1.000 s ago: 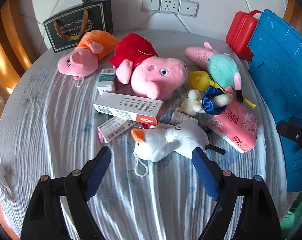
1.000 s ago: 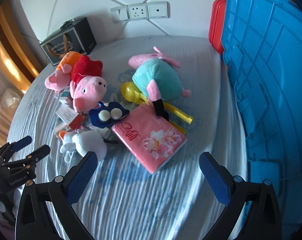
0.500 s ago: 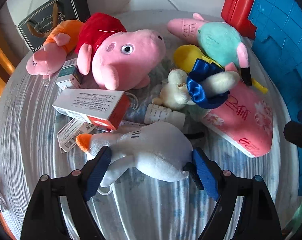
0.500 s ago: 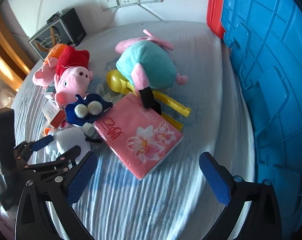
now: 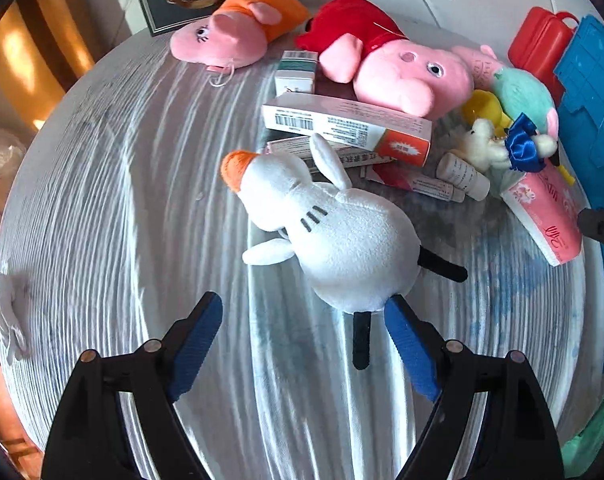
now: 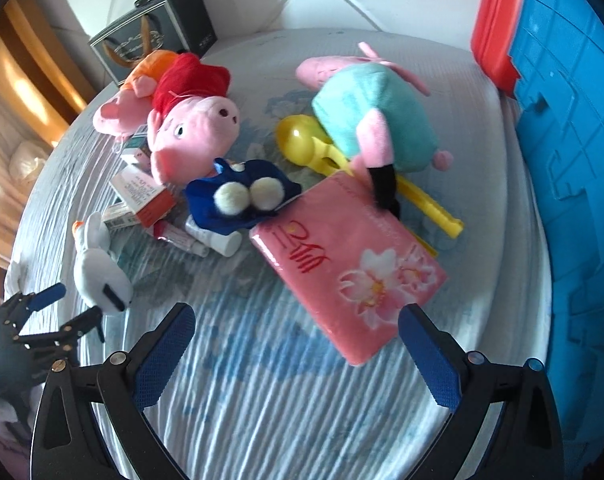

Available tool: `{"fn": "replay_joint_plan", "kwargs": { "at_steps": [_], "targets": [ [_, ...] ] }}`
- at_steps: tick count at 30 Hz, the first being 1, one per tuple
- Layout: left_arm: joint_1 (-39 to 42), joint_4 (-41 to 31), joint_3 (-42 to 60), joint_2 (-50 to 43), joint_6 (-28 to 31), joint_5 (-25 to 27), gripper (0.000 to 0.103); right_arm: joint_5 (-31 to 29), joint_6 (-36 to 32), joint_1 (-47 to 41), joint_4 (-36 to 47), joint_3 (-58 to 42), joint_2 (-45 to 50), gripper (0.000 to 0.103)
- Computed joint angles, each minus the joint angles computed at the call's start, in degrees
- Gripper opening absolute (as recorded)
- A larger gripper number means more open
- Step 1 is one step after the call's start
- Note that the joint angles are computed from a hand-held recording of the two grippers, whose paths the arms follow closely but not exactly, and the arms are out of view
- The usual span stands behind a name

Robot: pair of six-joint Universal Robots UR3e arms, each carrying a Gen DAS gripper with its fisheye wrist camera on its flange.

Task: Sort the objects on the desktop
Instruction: 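Grasp the blue-bowed plush with the right tool while the left tool grasps the white goose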

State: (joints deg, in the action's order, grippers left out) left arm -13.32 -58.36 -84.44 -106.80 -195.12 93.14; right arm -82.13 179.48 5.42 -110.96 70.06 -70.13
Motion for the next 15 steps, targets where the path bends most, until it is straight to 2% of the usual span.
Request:
{"fn": "replay_joint_plan", "kwargs": {
  "at_steps": [5, 7, 12, 15],
  "targets": [
    [2.8, 1.5, -2.3, 5.5, -0.5, -4.2, 0.083, -0.4, -0.2, 1.8, 1.2, -3.0, 2.1, 0.103],
    [3.2, 0.5, 0.0, 4.6, -2.0, -4.5, 0.083, -0.4, -0.4, 2.0, 1.4, -3.4, 2.1, 0.103],
    [4.5, -3.9, 6.2, -1.7, -7.8, -7.6, 0.083, -1.2, 0.1, 2.1, 2.1, -5.6, 3.5, 0.103],
    [3.4, -6.7, 11.5, -6.9, -10.1, -7.4, 0.083, -1.7, 0.5, 2.3, 2.6, -8.6, 5.4, 0.103]
  ]
}}
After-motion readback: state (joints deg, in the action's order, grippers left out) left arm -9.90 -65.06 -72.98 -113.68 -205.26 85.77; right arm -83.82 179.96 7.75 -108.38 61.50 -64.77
